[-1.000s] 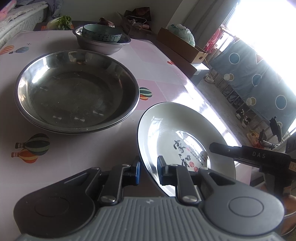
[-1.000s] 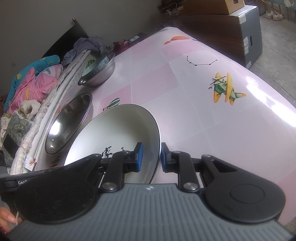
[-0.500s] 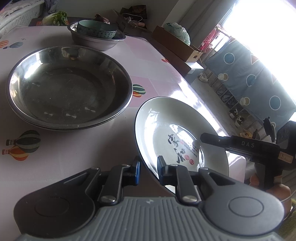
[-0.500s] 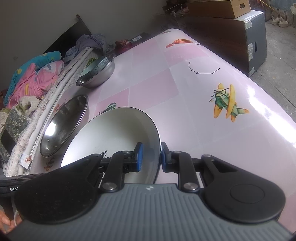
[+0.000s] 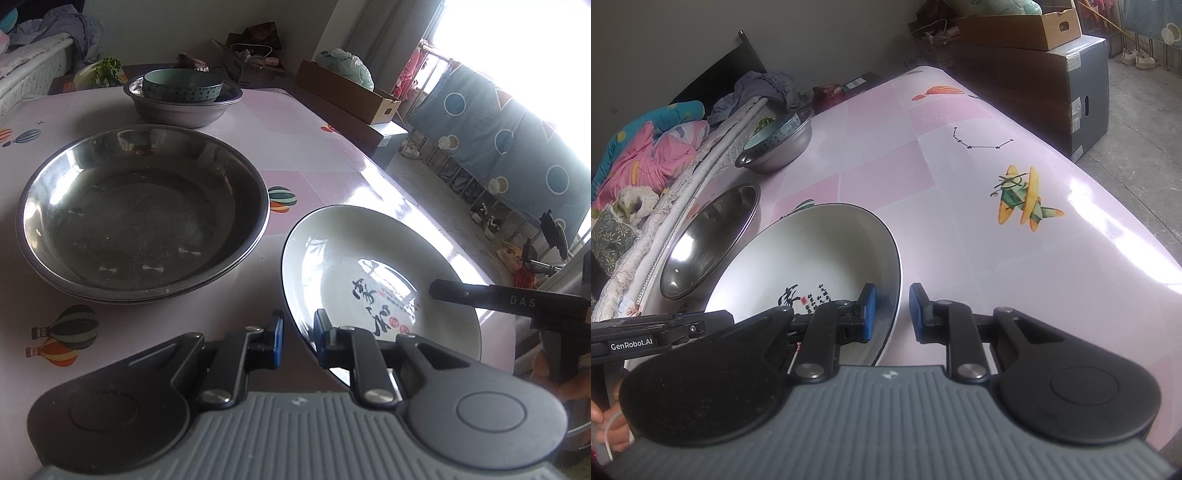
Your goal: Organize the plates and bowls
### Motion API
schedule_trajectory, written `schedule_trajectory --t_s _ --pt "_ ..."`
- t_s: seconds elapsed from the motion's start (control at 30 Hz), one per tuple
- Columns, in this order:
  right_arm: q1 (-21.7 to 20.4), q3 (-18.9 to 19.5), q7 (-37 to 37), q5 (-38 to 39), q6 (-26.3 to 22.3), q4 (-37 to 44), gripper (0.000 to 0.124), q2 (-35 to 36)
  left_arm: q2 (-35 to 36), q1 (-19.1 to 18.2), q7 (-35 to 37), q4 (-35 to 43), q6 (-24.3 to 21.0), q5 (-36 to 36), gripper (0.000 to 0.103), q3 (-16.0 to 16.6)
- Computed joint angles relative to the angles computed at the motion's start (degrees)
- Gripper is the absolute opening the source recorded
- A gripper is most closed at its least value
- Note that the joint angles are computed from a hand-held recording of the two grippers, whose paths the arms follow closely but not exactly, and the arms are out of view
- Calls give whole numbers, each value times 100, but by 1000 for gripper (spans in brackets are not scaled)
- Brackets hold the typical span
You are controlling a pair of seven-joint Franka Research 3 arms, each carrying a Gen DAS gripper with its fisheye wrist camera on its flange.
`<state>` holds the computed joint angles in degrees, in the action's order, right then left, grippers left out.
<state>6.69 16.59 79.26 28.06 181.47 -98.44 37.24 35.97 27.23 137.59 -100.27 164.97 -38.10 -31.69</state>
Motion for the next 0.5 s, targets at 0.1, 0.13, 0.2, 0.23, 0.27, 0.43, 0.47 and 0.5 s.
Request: schedule_trajectory --t_s 0.1,0.13,0.2,0.23,0.27,0.43,0.47,0.5 --pt "185 -179 41 -81 49 -96 20 -67 17 -184 -194 89 -45 183 20 176" --pt "236 -221 51 -114 52 -112 19 -78 20 -230 -258 105 -38 237 20 216" --pt "601 -607 187 -230 94 -148 20 -122 25 -307 -379 120 -1 347 20 275" --pt "730 -747 236 -295 114 -172 20 -140 9 -347 -437 88 75 402 20 298" --pt "753 -774 265 -331 124 -189 20 -151 -7 -349 -479 49 142 444 20 288" --pt "418 -412 154 -431 265 -332 20 -185 -6 -83 -421 -56 144 538 20 26" --pt "364 -352 136 -445 290 -356 20 -188 6 -99 -449 -23 105 593 20 49" --pt "300 -282 119 -453 315 -369 20 -182 6 -143 -498 10 52 668 21 103"
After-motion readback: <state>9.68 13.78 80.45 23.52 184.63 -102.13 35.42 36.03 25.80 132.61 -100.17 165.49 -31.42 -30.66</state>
